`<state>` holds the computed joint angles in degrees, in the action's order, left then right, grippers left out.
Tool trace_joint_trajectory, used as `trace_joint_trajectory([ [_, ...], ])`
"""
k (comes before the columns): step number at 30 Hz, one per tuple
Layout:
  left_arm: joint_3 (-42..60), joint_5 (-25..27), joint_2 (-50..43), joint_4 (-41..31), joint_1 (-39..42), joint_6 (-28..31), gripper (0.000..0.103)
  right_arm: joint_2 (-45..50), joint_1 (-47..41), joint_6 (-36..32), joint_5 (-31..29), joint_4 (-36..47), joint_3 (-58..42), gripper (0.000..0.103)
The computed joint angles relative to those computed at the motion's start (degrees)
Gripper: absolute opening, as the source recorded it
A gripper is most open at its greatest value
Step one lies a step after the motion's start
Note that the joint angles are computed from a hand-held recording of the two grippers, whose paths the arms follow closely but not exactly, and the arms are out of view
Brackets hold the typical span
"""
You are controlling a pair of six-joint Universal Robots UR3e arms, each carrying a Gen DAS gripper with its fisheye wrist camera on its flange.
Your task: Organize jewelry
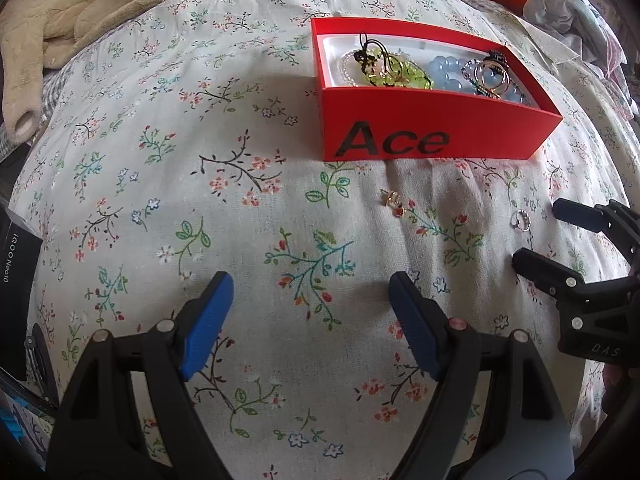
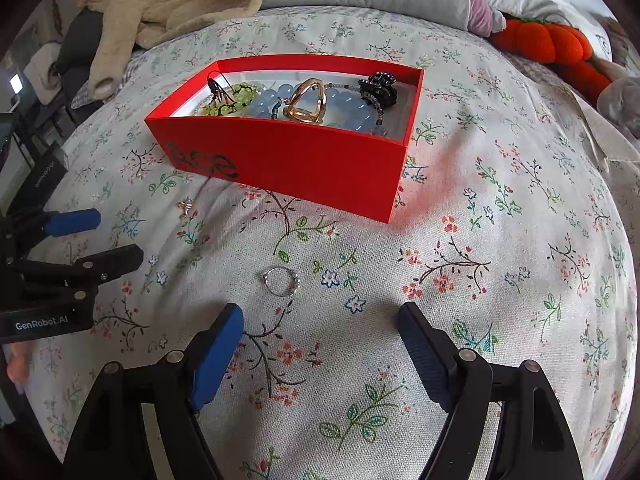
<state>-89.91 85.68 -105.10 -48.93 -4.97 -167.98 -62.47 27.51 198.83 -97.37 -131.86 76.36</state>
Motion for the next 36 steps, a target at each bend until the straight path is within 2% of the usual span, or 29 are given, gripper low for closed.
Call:
trace_joint_trajectory([
  [11, 1.4, 0.1, -1.1, -0.6, -1.2, 0.0, 0.080, 3.2, 0.3, 0.1, -1.4, 0.7, -4.4, 0.083],
  [14, 1.6, -0.3, -1.1, -0.6, -1.2, 0.3, 0.080, 3.6, 0.3, -0.2, -1.5, 0.9, -5.0, 0.080],
  [17, 1.7, -0.8, -1.0, -1.0, -1.1, 0.2, 0.080, 3.8, 0.5, -1.1, -0.9, 0.9, -5.6, 0.068],
  [22, 1.0, -2.3, -0.3, -0.5, -0.8, 0.9, 0.080, 4.1, 0.8, -3.4, 1.1, 1.4, -6.8, 0.039],
  [23, 0.8, -2.7, -0.2, -0.4, -0.8, 1.0, 0.080, 4.3, 0.8, -3.8, 1.6, 1.7, -7.3, 0.035],
  [25, 0.4, -3.6, 0.2, -0.2, -0.7, 1.3, 0.080, 4.5, 0.6, -4.3, 2.4, 1.8, -7.7, 0.022],
  [26, 0.2, -3.9, 0.3, -0.1, -0.7, 1.3, 0.080, 4.5, 0.6, -4.2, 2.6, 1.7, -7.7, 0.019],
  [30, 0.5, -6.1, 0.3, -1.1, -0.6, 1.9, 0.070, 4.3, 0.6, -3.9, 2.6, 1.2, -7.3, 0.019],
  [34, -0.2, -9.4, -0.6, 1.2, -0.4, 5.5, 0.046, 2.9, 0.2, -3.4, 3.2, 0.7, -5.6, 0.019],
  [36, -1.1, -10.9, -1.7, 3.8, -0.2, 8.0, 0.044, 1.7, -0.2, -2.8, 3.5, 0.6, -4.2, 0.019],
])
